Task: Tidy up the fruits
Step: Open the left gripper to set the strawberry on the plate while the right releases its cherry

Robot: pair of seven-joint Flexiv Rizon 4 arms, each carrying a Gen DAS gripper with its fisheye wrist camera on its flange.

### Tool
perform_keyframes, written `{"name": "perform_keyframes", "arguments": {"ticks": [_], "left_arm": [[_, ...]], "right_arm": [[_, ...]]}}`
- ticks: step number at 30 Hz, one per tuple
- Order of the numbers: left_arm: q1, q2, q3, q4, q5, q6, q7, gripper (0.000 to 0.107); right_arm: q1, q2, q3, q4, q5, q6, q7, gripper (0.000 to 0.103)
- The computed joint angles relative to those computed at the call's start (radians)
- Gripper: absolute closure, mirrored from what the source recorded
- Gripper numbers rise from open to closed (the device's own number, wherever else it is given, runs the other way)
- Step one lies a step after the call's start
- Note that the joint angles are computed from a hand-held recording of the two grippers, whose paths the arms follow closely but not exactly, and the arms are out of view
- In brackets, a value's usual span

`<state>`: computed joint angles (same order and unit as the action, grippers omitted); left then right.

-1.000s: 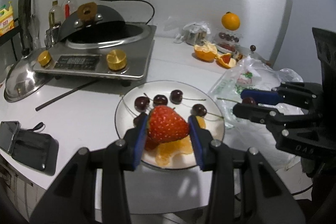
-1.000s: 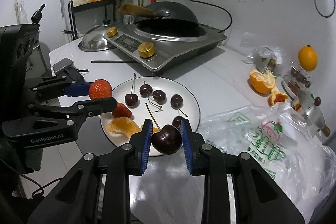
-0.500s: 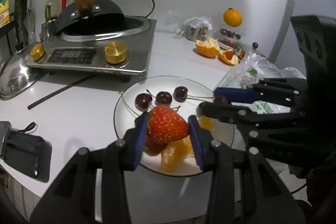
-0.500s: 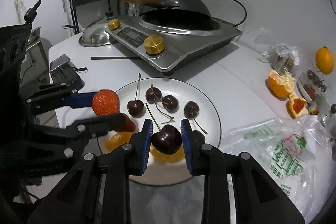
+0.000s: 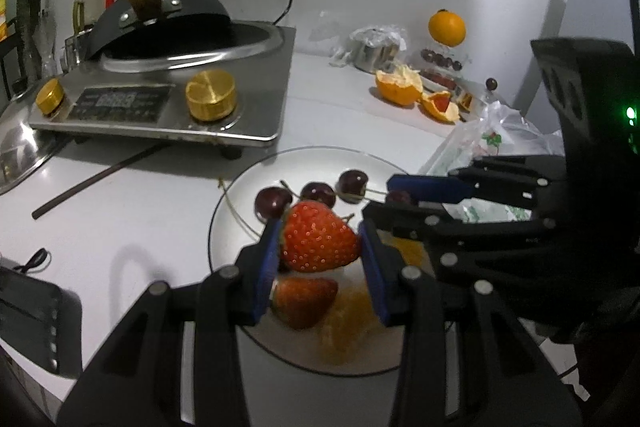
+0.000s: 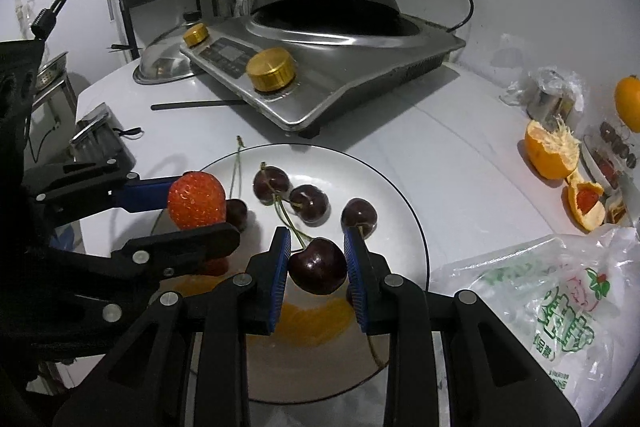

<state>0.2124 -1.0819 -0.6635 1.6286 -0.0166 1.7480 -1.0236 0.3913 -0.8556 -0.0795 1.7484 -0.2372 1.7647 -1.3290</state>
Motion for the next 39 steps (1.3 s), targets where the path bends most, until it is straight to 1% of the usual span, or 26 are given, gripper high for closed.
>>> {"name": "perform_keyframes", "arguments": {"ticks": [6, 11, 12, 14, 18, 27, 32, 34, 36, 39], "left_arm": [[-0.024, -0.005, 0.019, -0.024, -0.017, -0.030, 0.017, 0.067], [-0.039, -0.006, 0.031, -0.034, -0.037, -0.040, 0.025, 0.067], [-0.042, -0.005, 0.034, -0.035, -0.040, -0.040, 0.027, 0.067], [-0.048, -0.005, 0.038, -0.038, -0.046, -0.043, 0.029, 0.067], [-0.059, -0.003, 0.046, -0.041, -0.057, -0.047, 0.032, 0.067], [-0.078, -0.009, 0.049, -0.054, -0.074, -0.063, 0.047, 0.067], [-0.105, -0.009, 0.076, -0.076, -0.106, -0.076, 0.034, 0.065], [-0.113, -0.009, 0.083, -0.079, -0.111, -0.068, 0.030, 0.064], [-0.108, -0.011, 0.075, -0.075, -0.107, -0.053, 0.028, 0.055], [-0.103, -0.008, 0.068, -0.069, -0.098, -0.038, 0.017, 0.054]], "right_arm": [[-0.049, -0.026, 0.051, -0.044, -0.018, -0.033, 0.003, 0.073], [-0.073, -0.035, 0.073, -0.058, -0.023, -0.036, 0.009, 0.073], [-0.079, -0.035, 0.078, -0.060, -0.024, -0.035, 0.009, 0.072], [-0.087, -0.034, 0.084, -0.060, -0.024, -0.030, 0.010, 0.064], [-0.078, -0.028, 0.068, -0.052, -0.016, -0.020, 0.020, 0.061], [-0.049, 0.006, 0.014, 0.006, 0.011, 0.017, 0.023, 0.061], [-0.032, 0.022, -0.012, 0.035, 0.027, 0.028, 0.019, 0.060], [-0.024, 0.026, -0.024, 0.044, 0.034, 0.030, 0.019, 0.061], [-0.018, 0.030, -0.033, 0.051, 0.041, 0.032, 0.019, 0.061], [-0.008, 0.034, -0.046, 0.058, 0.051, 0.033, 0.019, 0.060]]}}
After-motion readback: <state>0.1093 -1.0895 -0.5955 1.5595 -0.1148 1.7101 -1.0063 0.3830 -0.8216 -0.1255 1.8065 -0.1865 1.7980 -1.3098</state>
